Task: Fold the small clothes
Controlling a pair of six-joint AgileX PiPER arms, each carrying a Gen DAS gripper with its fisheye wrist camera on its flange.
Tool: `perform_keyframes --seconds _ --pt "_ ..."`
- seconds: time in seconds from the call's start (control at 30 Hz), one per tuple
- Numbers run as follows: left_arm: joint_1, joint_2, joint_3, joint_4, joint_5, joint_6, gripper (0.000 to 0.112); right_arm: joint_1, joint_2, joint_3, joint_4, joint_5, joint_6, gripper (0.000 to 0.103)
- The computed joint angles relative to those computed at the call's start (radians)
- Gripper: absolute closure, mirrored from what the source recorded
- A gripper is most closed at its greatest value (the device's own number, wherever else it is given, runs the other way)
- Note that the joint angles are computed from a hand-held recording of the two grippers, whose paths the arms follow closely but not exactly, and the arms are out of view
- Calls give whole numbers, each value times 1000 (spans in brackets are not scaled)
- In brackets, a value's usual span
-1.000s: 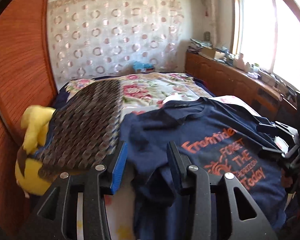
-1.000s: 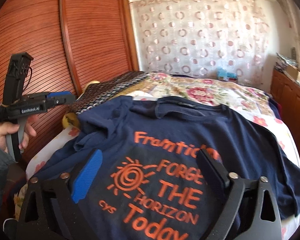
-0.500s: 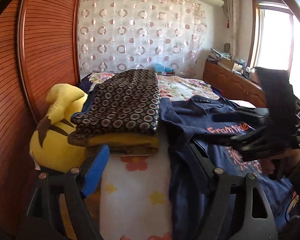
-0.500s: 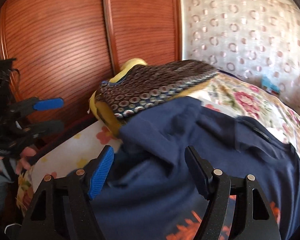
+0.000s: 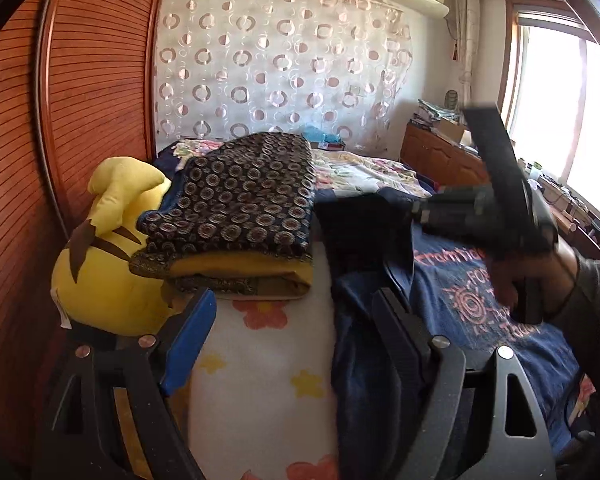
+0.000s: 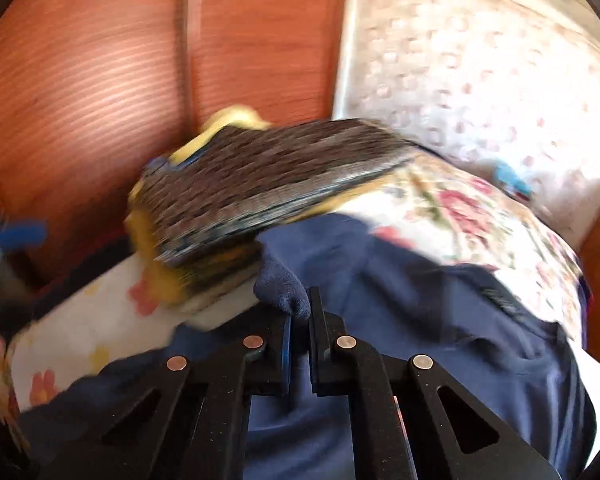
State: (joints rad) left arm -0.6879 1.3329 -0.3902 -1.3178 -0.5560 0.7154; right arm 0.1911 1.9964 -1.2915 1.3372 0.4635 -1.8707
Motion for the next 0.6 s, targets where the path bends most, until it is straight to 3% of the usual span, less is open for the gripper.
perform_keyframes --seconds 0.07,0.13,0.23,0.37,0.47,0.6 --pt "-19 21 -14 -8 -6 2 31 -25 6 -15 65 -53 -13 96" --pt "-30 48 -32 6 -1 -12 31 -47 34 -63 6 -83 91 95" --pt "-46 90 -62 14 4 -23 31 -68 74 -125 -187 -90 315 72" --pt "-55 135 -102 9 18 -14 31 -91 74 -105 -159 -82 281 66" --pt "-58 177 -135 3 32 -1 31 -129 42 -39 -75 -23 184 66" --pt "-52 235 -177 -35 46 41 31 -188 50 -45 -152 69 221 66"
